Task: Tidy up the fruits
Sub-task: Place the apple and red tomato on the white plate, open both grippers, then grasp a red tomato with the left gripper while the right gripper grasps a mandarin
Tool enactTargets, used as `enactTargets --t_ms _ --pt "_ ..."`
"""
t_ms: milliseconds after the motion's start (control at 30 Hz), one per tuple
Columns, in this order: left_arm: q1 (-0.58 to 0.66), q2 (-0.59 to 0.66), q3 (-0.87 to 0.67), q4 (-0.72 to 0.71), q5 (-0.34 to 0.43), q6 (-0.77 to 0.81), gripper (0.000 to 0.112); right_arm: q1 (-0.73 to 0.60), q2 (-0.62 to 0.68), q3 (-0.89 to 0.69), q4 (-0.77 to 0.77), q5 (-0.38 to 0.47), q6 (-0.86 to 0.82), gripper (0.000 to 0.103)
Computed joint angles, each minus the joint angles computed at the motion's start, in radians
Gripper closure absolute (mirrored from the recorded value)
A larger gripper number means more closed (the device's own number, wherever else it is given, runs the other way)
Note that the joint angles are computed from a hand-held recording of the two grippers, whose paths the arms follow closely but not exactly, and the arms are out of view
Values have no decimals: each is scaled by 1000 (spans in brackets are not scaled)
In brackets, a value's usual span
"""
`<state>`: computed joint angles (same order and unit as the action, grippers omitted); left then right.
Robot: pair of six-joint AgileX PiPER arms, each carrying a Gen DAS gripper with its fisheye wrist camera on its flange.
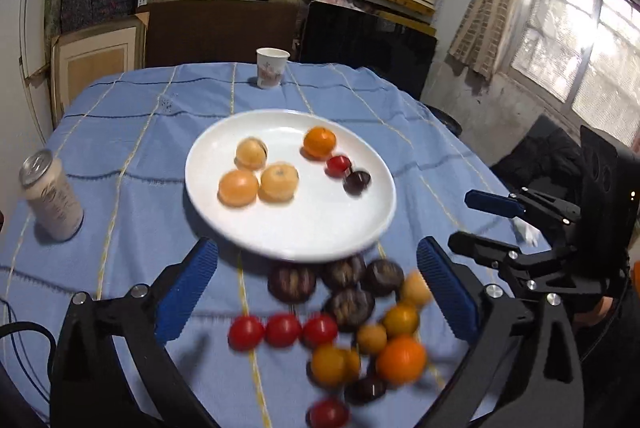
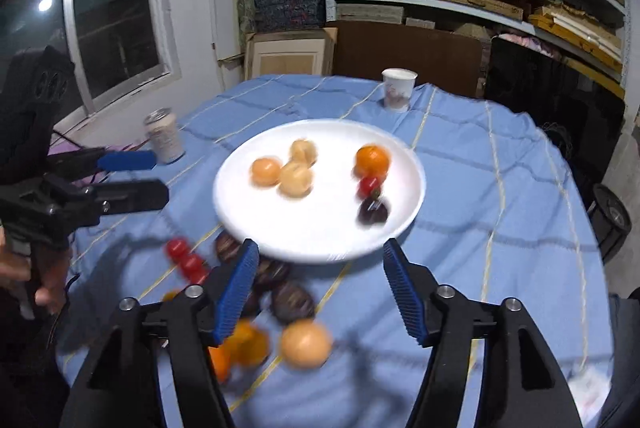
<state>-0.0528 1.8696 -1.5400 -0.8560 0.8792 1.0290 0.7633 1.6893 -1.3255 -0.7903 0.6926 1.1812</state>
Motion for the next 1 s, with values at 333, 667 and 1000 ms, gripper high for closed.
enactTargets --t_ms 333,667,1000 --pt "95 -181 519 -257 -202 528 14 219 106 52 -80 32 266 38" --pt "93 -235 600 -377 -208 723 14 190 190 -57 22 44 180 50" --pt "101 -222 584 -354 -195 675 14 217 204 -68 -49 85 237 60"
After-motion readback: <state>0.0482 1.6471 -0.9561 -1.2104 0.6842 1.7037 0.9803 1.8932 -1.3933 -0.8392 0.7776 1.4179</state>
